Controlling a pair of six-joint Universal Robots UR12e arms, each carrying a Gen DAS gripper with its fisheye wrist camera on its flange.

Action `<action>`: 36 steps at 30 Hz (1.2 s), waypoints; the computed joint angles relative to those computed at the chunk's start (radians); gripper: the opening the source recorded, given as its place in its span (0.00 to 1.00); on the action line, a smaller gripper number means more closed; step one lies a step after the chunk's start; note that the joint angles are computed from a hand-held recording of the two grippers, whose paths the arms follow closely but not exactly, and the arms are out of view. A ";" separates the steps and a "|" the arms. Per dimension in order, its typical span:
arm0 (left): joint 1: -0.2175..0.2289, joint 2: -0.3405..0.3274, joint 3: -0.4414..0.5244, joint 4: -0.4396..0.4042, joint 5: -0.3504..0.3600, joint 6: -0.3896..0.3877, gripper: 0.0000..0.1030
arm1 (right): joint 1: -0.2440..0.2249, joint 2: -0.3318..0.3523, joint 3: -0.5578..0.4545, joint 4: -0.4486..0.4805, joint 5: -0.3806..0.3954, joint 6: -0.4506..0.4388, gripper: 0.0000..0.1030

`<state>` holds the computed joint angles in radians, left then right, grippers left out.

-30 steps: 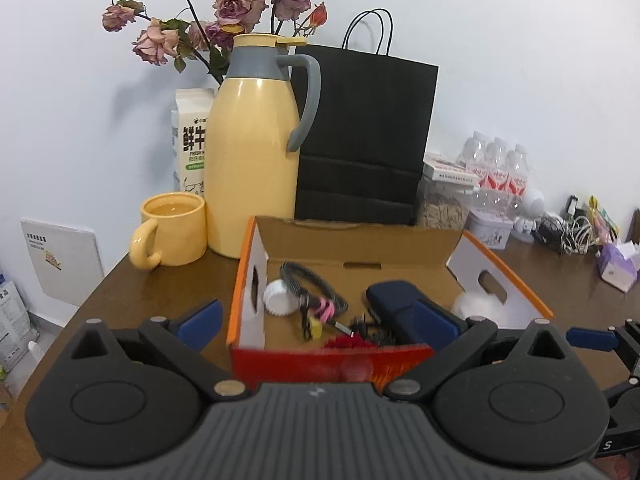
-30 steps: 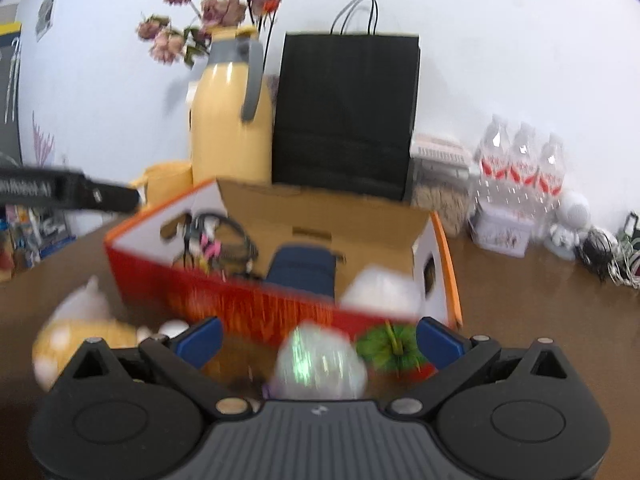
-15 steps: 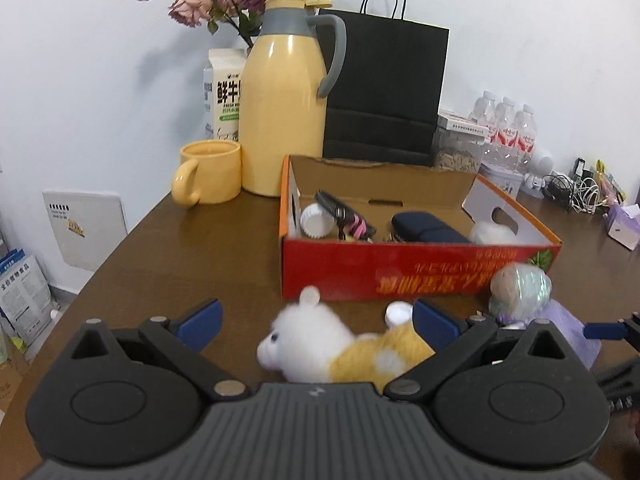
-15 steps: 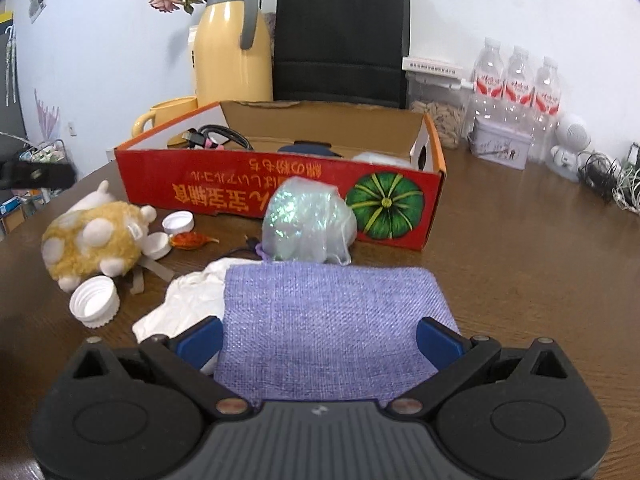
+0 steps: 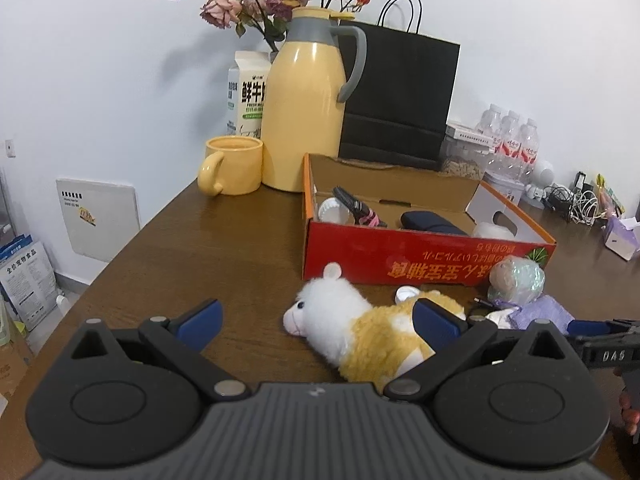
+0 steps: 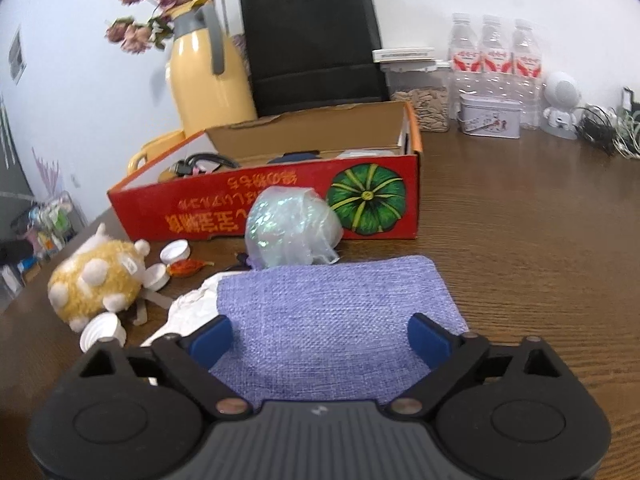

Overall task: Organize objects
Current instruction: 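Grasp the lavender fabric pouch with the right gripper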

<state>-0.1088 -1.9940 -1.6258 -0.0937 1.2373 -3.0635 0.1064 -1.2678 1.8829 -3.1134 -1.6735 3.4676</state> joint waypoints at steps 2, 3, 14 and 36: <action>-0.001 0.000 -0.001 -0.008 0.007 0.004 1.00 | 0.001 -0.001 0.003 -0.003 -0.011 0.004 0.84; -0.002 0.001 -0.001 -0.011 0.010 0.005 1.00 | 0.003 -0.001 0.002 -0.001 -0.017 -0.001 0.84; -0.007 0.005 -0.009 -0.030 0.013 0.014 1.00 | 0.017 0.000 0.011 -0.034 -0.032 -0.033 0.37; -0.031 -0.001 -0.005 -0.064 0.031 -0.049 1.00 | 0.062 0.010 0.062 -0.310 -0.207 -0.038 0.15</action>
<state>-0.1397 -1.9950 -1.6309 -0.1572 1.2686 -3.1121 0.1689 -1.2581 1.9451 -3.4238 -1.8806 3.4298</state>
